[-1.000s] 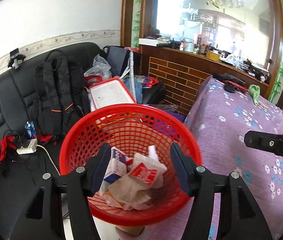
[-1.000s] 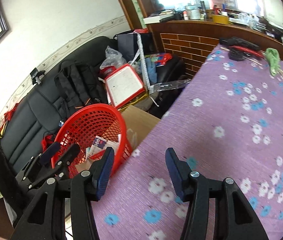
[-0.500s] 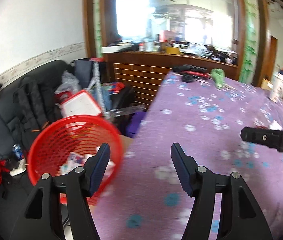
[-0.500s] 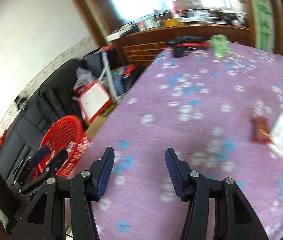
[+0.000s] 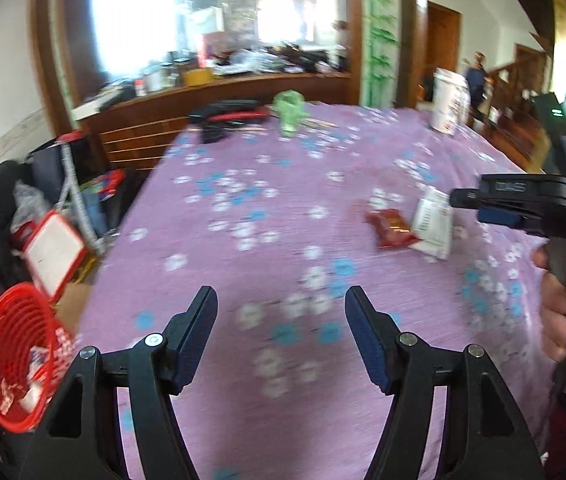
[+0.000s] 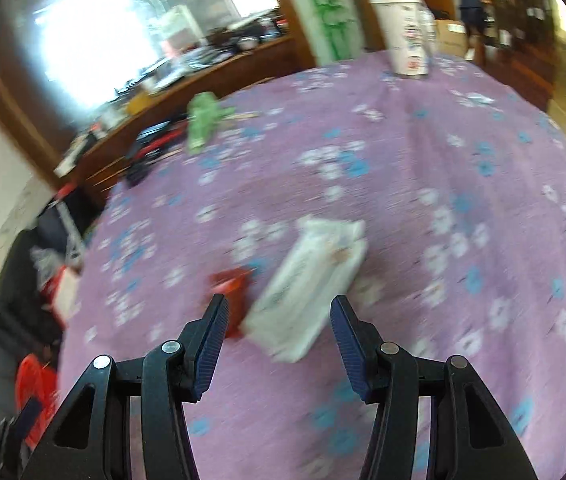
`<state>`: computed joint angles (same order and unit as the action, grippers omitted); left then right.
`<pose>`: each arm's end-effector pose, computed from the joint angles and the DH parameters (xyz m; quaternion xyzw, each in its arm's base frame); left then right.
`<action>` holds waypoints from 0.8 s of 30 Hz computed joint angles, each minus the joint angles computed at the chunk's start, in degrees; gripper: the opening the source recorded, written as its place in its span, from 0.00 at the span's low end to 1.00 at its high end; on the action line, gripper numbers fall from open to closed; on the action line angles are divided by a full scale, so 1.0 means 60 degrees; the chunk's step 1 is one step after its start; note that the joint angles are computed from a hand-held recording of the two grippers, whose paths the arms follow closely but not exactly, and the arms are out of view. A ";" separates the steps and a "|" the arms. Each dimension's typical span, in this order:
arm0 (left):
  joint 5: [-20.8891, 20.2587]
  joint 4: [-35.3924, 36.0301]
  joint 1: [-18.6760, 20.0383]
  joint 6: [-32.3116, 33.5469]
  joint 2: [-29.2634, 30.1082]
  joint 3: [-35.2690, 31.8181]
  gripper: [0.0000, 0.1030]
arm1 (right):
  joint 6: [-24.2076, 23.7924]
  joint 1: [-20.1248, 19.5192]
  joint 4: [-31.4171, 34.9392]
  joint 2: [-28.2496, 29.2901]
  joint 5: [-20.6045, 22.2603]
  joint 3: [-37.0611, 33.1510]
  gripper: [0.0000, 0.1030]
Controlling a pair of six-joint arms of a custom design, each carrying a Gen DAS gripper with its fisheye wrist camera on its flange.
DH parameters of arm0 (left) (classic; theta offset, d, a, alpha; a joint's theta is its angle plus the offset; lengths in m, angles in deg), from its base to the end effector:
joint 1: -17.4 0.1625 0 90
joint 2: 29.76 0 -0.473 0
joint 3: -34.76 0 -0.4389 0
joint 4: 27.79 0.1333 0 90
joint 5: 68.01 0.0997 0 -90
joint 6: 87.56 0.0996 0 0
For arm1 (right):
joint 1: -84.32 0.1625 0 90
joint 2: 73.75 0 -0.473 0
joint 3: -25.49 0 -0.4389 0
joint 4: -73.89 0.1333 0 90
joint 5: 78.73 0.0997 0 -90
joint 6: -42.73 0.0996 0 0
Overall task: Collect trash
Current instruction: 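Move both tools back to the table toward the remaining items, then grasp the red snack packet with the left tool while the right tool grasps the white medicine box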
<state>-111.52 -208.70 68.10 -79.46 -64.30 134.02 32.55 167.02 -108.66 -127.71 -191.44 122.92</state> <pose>-0.2823 -0.6694 0.0163 0.2778 0.8554 -0.3039 0.3143 0.0011 -0.7377 0.2582 -0.0593 -0.8936 0.3753 0.2389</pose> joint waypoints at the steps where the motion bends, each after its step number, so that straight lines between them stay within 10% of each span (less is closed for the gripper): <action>1: -0.0038 0.0241 -0.0027 -0.0016 0.0172 -0.0244 0.66 | 0.0069 -0.0118 -0.0192 0.0024 0.0083 -0.0034 0.55; 16: -0.1077 0.4623 0.0373 -0.1272 0.2719 -0.4669 0.72 | 0.1239 -0.1055 -0.0573 -0.0399 0.1534 0.0327 0.55; 24: -0.1417 0.4910 0.0722 -0.1625 0.3199 -0.5462 0.63 | 0.1138 -0.1034 -0.0360 -0.0356 0.1609 0.0285 0.55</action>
